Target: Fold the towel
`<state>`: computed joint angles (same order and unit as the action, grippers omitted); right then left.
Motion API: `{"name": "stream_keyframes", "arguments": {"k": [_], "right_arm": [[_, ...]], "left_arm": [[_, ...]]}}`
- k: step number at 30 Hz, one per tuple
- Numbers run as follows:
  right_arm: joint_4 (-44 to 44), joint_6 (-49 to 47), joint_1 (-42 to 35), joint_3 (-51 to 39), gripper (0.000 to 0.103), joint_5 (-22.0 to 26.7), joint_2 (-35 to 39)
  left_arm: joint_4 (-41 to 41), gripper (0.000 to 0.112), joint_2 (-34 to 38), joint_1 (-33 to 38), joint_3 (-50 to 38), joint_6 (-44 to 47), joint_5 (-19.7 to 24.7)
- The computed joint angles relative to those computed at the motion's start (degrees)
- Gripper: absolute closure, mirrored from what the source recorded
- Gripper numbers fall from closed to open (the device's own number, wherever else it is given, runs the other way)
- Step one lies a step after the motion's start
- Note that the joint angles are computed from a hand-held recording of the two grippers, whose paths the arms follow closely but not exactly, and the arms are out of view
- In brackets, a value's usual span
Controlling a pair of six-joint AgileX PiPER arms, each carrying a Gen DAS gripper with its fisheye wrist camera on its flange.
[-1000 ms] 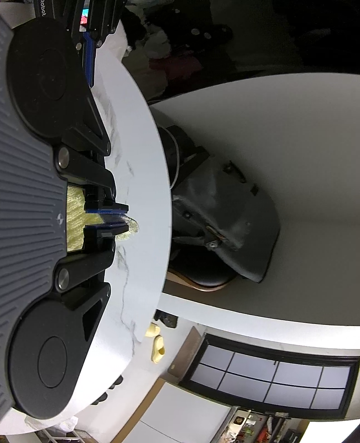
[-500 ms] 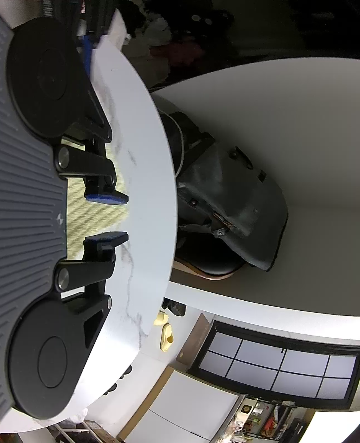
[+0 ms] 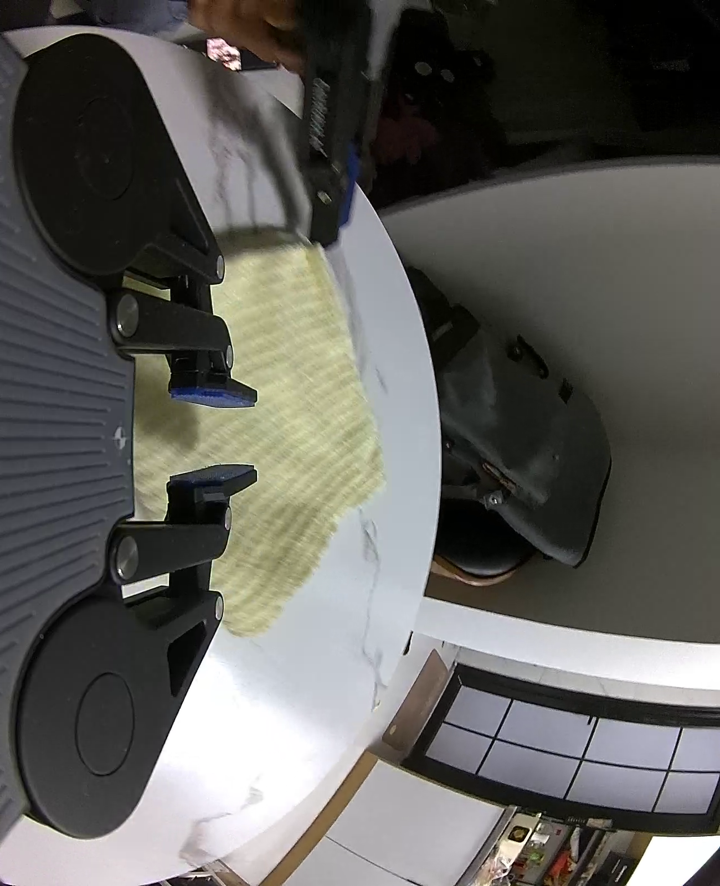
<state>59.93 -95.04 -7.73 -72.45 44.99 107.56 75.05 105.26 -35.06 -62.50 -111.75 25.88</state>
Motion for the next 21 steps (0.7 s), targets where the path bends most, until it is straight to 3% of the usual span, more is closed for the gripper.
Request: {"name": "stream_keyframes", "arguments": {"k": [4, 11, 13, 21], "right_arm": [[1.54, -2.62, -1.18, 3.36, 0.077, 1.14, -1.53], [3.50, -4.80, -1.72, 7.36, 0.077, 2.46, -2.67], [4.47, -6.39, -2.14, 9.00, 0.077, 2.31, -2.88], [9.86, -12.85, -4.13, 13.48, 0.076, 1.61, -3.17]], "left_arm": [[-0.49, 0.071, -0.21, -1.02, 0.24, 1.37, 1.17], [-0.55, 0.064, -1.43, -3.13, 1.80, 3.11, 1.72], [1.09, 0.050, -1.72, -3.91, 2.59, 1.33, 2.43], [5.90, 0.046, -2.28, -5.65, 4.11, -1.93, 1.94]]}}
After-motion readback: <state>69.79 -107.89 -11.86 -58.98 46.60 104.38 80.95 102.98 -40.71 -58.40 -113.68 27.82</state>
